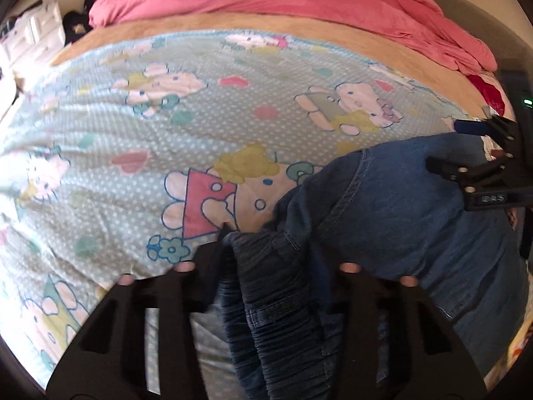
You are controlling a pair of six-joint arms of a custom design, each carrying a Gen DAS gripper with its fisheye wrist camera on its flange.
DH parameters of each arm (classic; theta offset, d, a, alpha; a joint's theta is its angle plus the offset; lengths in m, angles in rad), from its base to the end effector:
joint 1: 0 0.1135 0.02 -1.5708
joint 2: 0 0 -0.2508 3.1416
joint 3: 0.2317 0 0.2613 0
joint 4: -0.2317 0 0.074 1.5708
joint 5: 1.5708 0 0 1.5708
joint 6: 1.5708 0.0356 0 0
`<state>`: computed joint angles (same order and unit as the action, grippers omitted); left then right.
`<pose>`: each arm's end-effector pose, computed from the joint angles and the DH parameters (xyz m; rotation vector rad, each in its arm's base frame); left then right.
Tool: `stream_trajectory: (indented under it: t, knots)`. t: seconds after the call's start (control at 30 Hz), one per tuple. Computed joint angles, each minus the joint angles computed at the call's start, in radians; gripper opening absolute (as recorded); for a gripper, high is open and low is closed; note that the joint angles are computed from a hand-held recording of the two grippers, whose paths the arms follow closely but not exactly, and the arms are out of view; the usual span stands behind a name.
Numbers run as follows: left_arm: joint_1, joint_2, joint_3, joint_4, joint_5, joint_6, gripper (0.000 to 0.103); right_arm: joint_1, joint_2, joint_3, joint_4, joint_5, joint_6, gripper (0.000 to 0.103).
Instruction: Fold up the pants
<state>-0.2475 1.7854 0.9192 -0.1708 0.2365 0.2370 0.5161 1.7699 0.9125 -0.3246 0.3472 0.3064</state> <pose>0.3267 -0.0912 0.1102 0.7038 2.4969 -0.3118 0.2862 0.1484 0.1069 -0.1858 2.6370 -0.2168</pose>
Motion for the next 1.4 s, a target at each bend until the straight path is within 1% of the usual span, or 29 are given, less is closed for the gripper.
stream_trajectory:
  t: [0.07,0.17,0.3,0.33,0.37,0.4,0.43,0.47,0.53,0.6,0.67,0.7,0.77,0.87,0.93,1.0,1.07,1.1,1.13,1.17,1.2,1.23,1.27,1.33,1.37,1.4]
  knots:
    - [0.012,-0.04,-0.022,-0.005,0.042,0.004,0.024,-0.007,0.007,0.003,0.018,-0.024,-0.036,0.099]
    - [0.025,-0.14,-0.073,-0.014,0.094,0.041,0.023,-0.009,0.016,0.008,0.044,-0.058,-0.099,0.099]
    - [0.047,-0.217,-0.095,-0.055,0.173,0.05,0.023,0.024,0.04,0.019,0.069,-0.067,-0.176,0.096]
    - [0.048,-0.235,-0.102,-0.061,0.183,0.05,0.023,0.036,0.042,0.016,0.085,-0.067,-0.197,0.085]
    - [0.053,-0.242,-0.104,-0.068,0.192,0.056,0.023,0.041,0.036,0.007,0.098,-0.095,-0.209,0.061]
    - [0.053,-0.25,-0.108,-0.07,0.196,0.059,0.023,0.05,0.021,-0.007,0.114,-0.109,-0.205,0.049]
    - [0.053,-0.256,-0.117,-0.066,0.195,0.057,0.023,0.071,0.009,-0.017,0.119,-0.078,-0.189,0.021]
    - [0.055,-0.254,-0.118,-0.064,0.192,0.061,0.023,0.088,-0.005,-0.026,0.117,-0.052,-0.17,0.006]
    - [0.056,-0.243,-0.117,-0.059,0.178,0.065,0.023,0.102,-0.057,-0.072,0.135,-0.046,-0.12,0.004]
    - [0.063,-0.231,-0.113,-0.063,0.178,0.069,0.023,0.106,-0.137,-0.135,0.148,-0.066,-0.067,0.003]
    - [0.071,-0.239,-0.119,-0.073,0.184,0.081,0.023,0.115,-0.266,-0.225,0.153,-0.096,-0.001,0.003]
    - [0.074,-0.247,-0.126,-0.076,0.186,0.094,0.023,0.127,-0.303,-0.248,0.153,-0.098,0.023,0.003]
    - [0.078,-0.267,-0.14,-0.091,0.195,0.117,0.023,0.169,-0.455,-0.329,0.122,-0.097,0.086,0.003]
    - [0.08,-0.31,-0.166,-0.141,0.216,0.165,0.024,0.26,-0.673,-0.425,0.038,-0.096,0.199,0.003]
    - [0.085,-0.336,-0.179,-0.178,0.238,0.198,0.024,0.366,-0.813,-0.475,-0.054,-0.069,0.297,0.003]
    - [0.092,-0.383,-0.205,-0.23,0.262,0.248,0.024,0.526,-0.917,-0.51,-0.143,-0.01,0.437,0.003]
    - [0.1,-0.43,-0.233,-0.279,0.281,0.3,0.024,0.652,-0.95,-0.527,-0.182,0.03,0.564,0.003]
    - [0.103,-0.461,-0.252,-0.309,0.282,0.336,0.025,0.74,-0.946,-0.533,-0.193,0.055,0.649,0.003]
    - [0.105,-0.482,-0.267,-0.329,0.278,0.363,0.025,0.806,-0.934,-0.529,-0.206,0.085,0.707,0.003]
    - [0.106,-0.501,-0.282,-0.357,0.269,0.398,0.025,0.87,-0.922,-0.535,-0.191,0.109,0.772,0.003]
    - [0.105,-0.511,-0.291,-0.372,0.256,0.423,0.025,0.912,-0.913,-0.549,-0.155,0.108,0.821,0.003]
    - [0.105,-0.522,-0.302,-0.382,0.244,0.445,0.025,0.96,-0.9,-0.551,-0.149,0.129,0.877,0.003]
    - [0.11,-0.536,-0.318,-0.4,0.232,0.481,0.025,1.001,-0.866,-0.55,-0.123,0.144,0.94,0.003]
    - [0.126,-0.557,-0.341,-0.424,0.218,0.535,0.025,1.043,-0.796,-0.533,-0.099,0.167,1.003,0.003]
    - [0.134,-0.568,-0.353,-0.436,0.21,0.566,0.026,1.064,-0.747,-0.518,-0.091,0.188,1.049,0.003]
    - [0.141,-0.59,-0.373,-0.444,0.196,0.6,0.028,1.072,-0.683,-0.493,-0.086,0.185,1.099,0.003]
